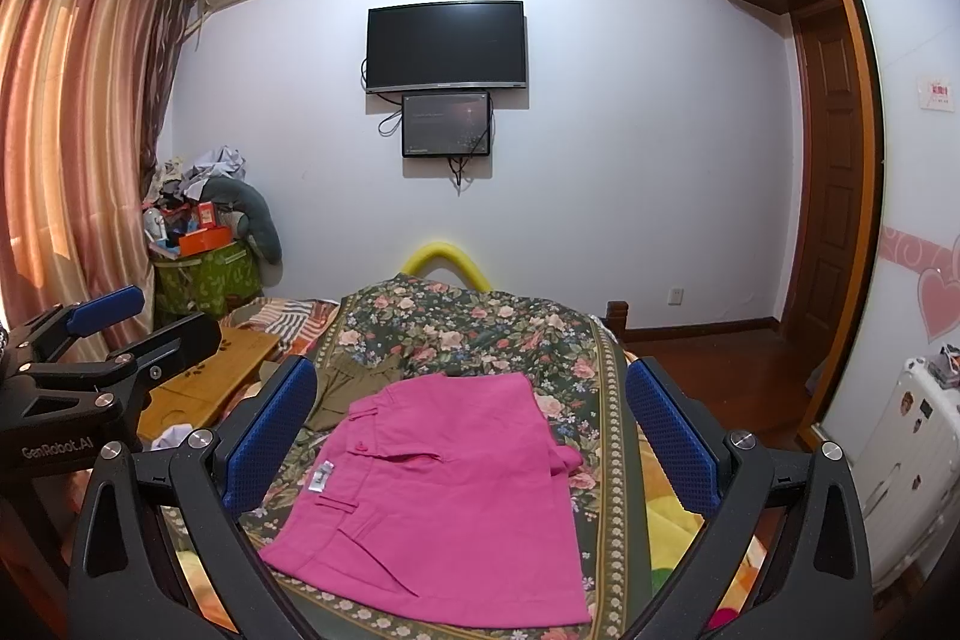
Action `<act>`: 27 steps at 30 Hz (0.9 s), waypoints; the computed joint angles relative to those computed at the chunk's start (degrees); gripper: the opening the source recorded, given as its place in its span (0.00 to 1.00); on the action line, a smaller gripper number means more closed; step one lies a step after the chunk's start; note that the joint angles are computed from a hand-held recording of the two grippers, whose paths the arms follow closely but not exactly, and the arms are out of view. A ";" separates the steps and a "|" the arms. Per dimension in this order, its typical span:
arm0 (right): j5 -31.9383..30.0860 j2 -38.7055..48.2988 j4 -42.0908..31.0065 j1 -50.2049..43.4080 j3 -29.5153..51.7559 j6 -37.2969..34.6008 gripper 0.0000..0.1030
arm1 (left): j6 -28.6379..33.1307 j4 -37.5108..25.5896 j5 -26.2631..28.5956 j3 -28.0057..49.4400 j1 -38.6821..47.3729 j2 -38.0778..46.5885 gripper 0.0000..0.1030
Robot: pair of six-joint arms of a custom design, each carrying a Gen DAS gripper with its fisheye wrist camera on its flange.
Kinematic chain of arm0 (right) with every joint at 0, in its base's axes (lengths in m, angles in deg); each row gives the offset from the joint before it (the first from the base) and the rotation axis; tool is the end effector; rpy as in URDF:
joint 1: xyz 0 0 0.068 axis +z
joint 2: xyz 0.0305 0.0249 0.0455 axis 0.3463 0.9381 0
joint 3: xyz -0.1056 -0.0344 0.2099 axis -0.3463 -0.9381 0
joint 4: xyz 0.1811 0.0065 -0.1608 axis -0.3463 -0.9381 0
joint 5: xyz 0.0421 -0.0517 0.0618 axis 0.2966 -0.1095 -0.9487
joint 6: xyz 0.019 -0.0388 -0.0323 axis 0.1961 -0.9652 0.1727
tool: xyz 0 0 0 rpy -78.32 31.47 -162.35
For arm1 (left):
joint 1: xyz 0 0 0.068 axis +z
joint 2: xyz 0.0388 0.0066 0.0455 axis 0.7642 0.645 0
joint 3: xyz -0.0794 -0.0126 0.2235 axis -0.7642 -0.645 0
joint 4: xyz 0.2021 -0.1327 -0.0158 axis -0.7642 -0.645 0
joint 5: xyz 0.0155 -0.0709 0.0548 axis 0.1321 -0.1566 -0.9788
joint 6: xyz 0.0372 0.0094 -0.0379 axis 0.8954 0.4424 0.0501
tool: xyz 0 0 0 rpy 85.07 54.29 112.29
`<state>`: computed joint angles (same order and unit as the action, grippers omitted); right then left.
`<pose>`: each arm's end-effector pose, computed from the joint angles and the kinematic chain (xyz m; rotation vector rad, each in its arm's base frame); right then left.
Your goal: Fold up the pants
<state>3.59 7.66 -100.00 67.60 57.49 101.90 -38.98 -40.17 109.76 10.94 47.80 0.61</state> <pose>0.2061 0.1779 0.3093 0.2711 1.8178 -0.2074 0.3092 -0.0308 0.3314 0.5603 1.7710 -0.4826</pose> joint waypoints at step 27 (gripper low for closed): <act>0.06 -0.04 -1.19 0.45 1.66 0.22 0.99 | -0.59 -0.10 -0.40 0.58 -0.51 -0.20 1.00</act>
<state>3.65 7.63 -101.19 68.06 59.16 102.11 -39.57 -40.26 109.36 11.51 47.29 0.41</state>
